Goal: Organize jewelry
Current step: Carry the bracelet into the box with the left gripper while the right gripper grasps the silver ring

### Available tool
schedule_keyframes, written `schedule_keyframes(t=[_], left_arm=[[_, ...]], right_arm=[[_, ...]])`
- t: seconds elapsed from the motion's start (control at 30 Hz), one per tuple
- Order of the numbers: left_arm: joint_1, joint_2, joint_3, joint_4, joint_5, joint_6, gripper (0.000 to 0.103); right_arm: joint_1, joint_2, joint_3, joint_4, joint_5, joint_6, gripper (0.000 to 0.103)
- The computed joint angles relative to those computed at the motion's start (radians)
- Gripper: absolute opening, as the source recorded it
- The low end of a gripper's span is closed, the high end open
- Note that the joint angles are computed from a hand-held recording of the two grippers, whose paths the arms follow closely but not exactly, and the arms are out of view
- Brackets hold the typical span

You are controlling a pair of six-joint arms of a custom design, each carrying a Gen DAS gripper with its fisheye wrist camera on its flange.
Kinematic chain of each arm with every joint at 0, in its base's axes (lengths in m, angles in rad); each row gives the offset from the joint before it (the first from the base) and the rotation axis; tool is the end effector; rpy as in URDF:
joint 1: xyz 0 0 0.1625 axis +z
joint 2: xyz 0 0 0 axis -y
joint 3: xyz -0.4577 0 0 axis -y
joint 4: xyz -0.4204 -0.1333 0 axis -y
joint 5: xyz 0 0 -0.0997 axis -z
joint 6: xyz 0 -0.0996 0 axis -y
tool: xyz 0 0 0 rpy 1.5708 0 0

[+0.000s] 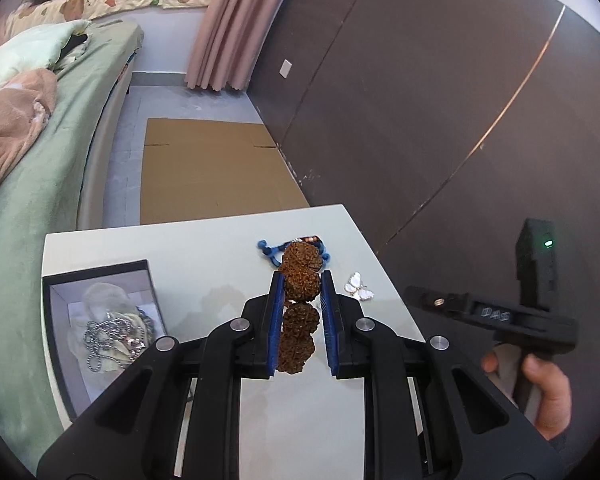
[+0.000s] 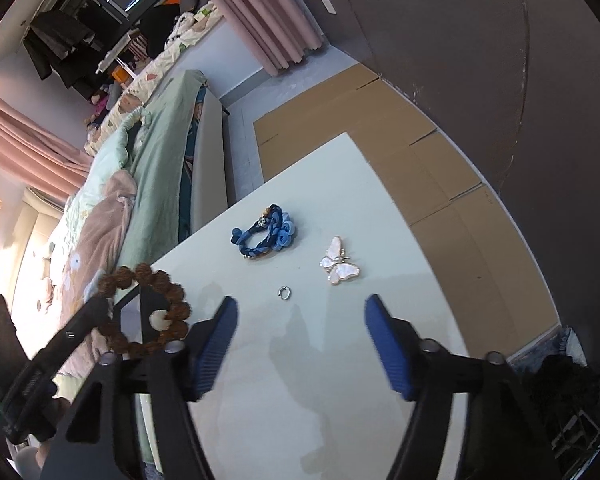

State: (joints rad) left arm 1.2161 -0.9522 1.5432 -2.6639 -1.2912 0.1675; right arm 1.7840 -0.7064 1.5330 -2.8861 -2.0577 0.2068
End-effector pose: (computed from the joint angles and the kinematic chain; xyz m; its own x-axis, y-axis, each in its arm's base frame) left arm -0.1090 -0.7573 0.2652 -0.8834 0.3434 -0.3188 0.4581 0.7756 -0.4342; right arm 0.2460 -0.7267 0.1194 -0.9292 0.2043 0.3079 0.0041 0.8389 -0.5443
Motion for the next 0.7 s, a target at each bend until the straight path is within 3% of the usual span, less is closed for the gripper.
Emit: schedule_keyframes(t=[0.1, 0.27, 0.7], left_arm=[[0.011, 0.000, -0.016, 0.013, -0.009, -0.001, 0.018], [0.030, -0.007, -0.034, 0.021, -0.018, 0.000, 0.018], [0.081, -0.029, -0.088, 0.054, -0.045, -0.018, 0.018]], right_arm=[[0.009, 0.046, -0.062, 0.066, -0.017, -0.014, 0.045], [0.026, 0.125, -0.163, 0.158, -0.093, -0.046, 0.044], [0.034, 0.273, -0.349, 0.334, -0.250, -0.039, 0.029]])
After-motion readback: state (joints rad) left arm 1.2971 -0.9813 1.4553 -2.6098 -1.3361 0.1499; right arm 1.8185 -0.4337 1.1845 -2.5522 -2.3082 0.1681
